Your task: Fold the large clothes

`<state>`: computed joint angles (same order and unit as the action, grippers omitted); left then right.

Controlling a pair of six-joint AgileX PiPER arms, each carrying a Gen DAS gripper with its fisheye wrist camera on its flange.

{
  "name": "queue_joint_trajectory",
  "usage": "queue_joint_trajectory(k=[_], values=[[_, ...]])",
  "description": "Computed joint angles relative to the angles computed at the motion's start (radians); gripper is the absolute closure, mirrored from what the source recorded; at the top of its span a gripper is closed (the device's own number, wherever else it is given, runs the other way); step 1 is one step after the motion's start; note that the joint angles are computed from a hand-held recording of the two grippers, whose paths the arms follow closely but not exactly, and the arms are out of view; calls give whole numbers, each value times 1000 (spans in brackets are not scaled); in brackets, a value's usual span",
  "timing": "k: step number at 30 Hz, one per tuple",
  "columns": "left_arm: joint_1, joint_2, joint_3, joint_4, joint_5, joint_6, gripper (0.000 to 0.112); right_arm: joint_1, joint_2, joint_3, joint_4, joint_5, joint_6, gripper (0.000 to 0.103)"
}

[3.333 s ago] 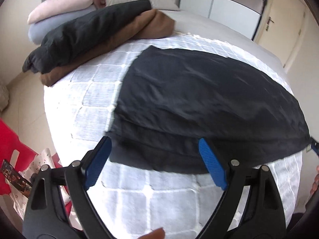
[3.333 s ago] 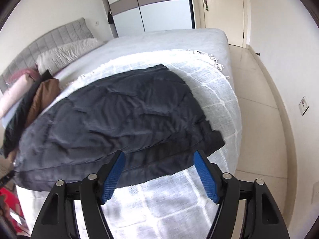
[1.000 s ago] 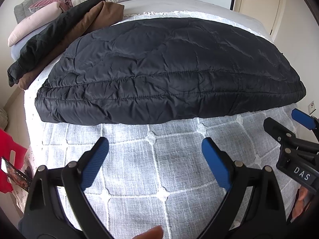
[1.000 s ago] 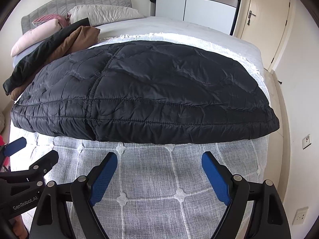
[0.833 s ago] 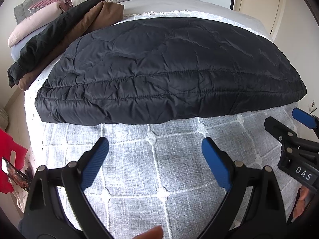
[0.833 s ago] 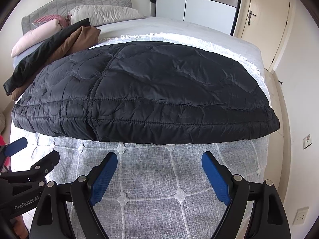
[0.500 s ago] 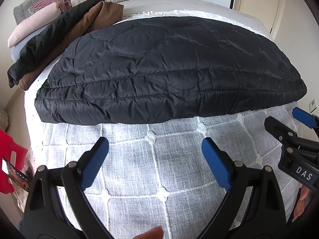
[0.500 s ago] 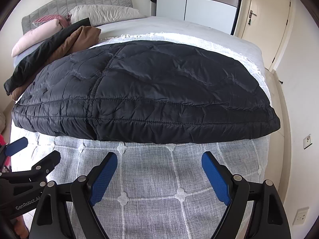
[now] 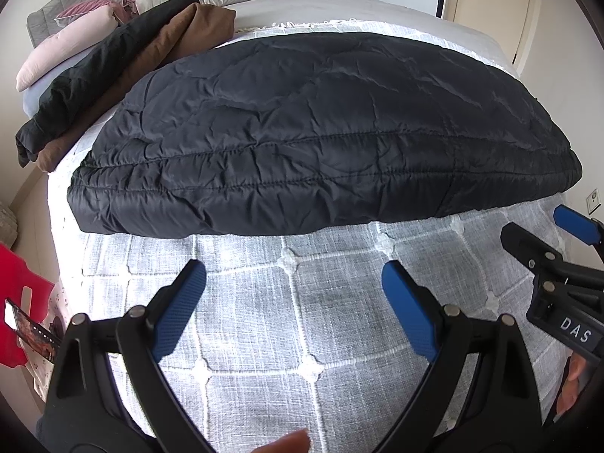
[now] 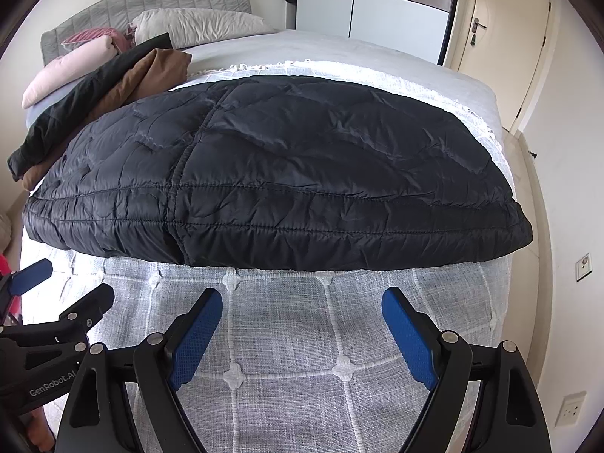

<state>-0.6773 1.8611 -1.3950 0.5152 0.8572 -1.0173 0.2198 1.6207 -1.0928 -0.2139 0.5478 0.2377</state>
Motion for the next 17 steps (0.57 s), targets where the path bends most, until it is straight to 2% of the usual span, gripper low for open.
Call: queue_joint_trajectory(k=[17], values=[[5, 10, -3, -32, 0, 28, 18, 8, 21, -11, 18, 12, -14, 15]])
